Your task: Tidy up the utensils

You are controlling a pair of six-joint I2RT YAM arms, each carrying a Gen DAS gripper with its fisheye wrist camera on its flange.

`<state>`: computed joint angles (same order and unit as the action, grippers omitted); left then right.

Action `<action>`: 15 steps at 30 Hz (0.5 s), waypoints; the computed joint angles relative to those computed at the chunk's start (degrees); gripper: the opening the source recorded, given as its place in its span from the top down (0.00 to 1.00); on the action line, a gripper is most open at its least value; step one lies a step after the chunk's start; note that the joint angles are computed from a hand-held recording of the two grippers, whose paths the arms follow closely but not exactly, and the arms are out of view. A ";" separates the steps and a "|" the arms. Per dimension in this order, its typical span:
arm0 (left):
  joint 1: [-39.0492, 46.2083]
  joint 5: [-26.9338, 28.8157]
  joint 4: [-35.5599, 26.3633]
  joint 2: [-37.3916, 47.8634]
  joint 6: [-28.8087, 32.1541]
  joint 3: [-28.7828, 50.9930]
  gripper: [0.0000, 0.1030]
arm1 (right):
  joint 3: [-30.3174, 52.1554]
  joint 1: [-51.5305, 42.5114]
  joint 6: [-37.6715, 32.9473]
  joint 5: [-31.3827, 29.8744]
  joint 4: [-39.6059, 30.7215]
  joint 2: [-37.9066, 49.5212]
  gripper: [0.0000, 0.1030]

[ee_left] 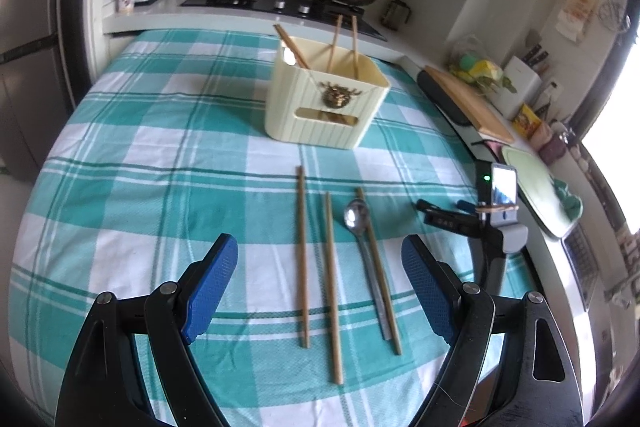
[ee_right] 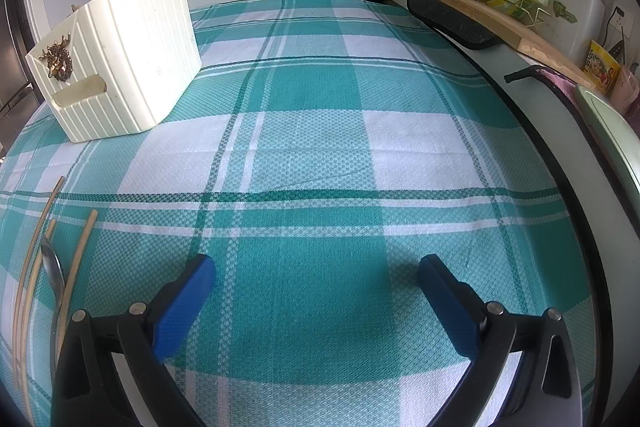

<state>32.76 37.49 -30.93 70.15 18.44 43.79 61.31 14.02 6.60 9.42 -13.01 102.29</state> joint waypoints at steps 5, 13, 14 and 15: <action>0.02 0.32 0.75 0.85 -0.37 -0.29 0.17 | -0.01 0.00 -0.01 -0.01 0.01 -0.01 0.00; -1.87 -0.74 0.86 0.16 -0.98 -0.38 0.17 | -0.02 -0.01 -0.02 -0.02 0.01 -0.02 0.00; -1.92 -0.72 0.92 -0.01 -1.10 -0.37 0.17 | -0.02 -0.01 -0.02 -0.02 -0.01 -0.04 0.00; -2.00 -0.61 0.99 -0.22 -1.31 -0.40 0.17 | -0.02 -0.02 -0.03 -0.02 -0.03 -0.06 0.00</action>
<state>30.76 36.88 -29.94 69.94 17.13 43.40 61.29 14.00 6.58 9.40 -13.04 102.23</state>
